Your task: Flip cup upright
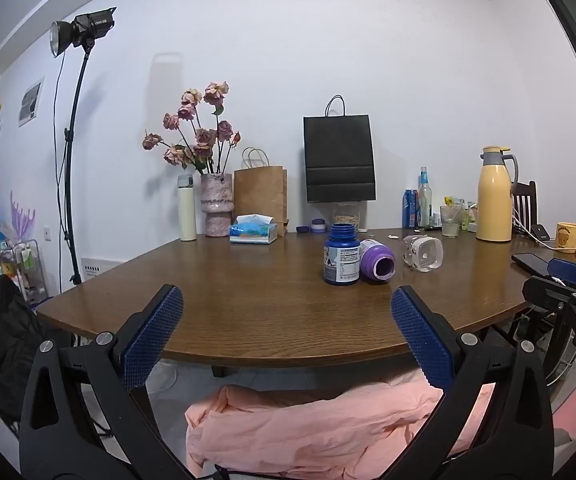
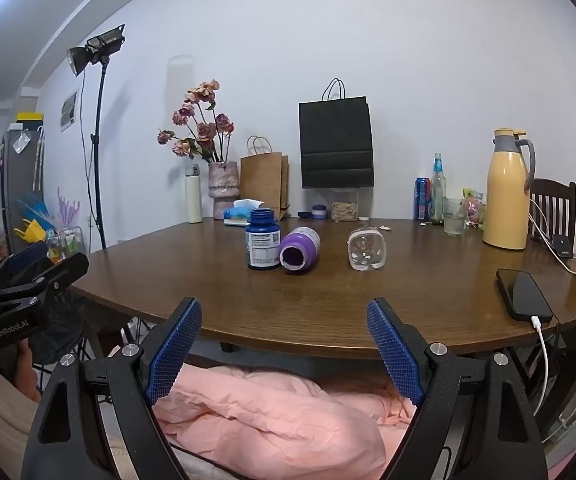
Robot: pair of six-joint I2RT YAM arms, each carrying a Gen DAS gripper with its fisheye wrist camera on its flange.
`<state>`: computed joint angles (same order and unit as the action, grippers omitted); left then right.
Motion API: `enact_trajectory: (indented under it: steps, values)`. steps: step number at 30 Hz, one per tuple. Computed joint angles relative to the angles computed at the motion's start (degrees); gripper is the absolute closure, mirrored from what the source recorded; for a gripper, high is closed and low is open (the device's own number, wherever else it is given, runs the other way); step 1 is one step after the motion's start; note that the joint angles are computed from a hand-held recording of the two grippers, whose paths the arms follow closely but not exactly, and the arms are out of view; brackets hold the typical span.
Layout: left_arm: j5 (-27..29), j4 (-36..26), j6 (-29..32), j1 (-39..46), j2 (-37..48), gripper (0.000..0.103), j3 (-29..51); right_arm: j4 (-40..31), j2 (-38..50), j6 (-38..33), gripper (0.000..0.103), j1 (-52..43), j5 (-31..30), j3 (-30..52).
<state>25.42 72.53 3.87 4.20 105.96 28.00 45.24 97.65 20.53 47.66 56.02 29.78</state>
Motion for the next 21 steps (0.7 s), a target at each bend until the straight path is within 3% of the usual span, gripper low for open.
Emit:
enact_trajectory:
  steps: [21]
  values:
    - [0.12,0.23,-0.36,0.08,0.11,0.0,-0.02,0.53,-0.36,0.04,0.014,-0.79,-0.95,-0.66]
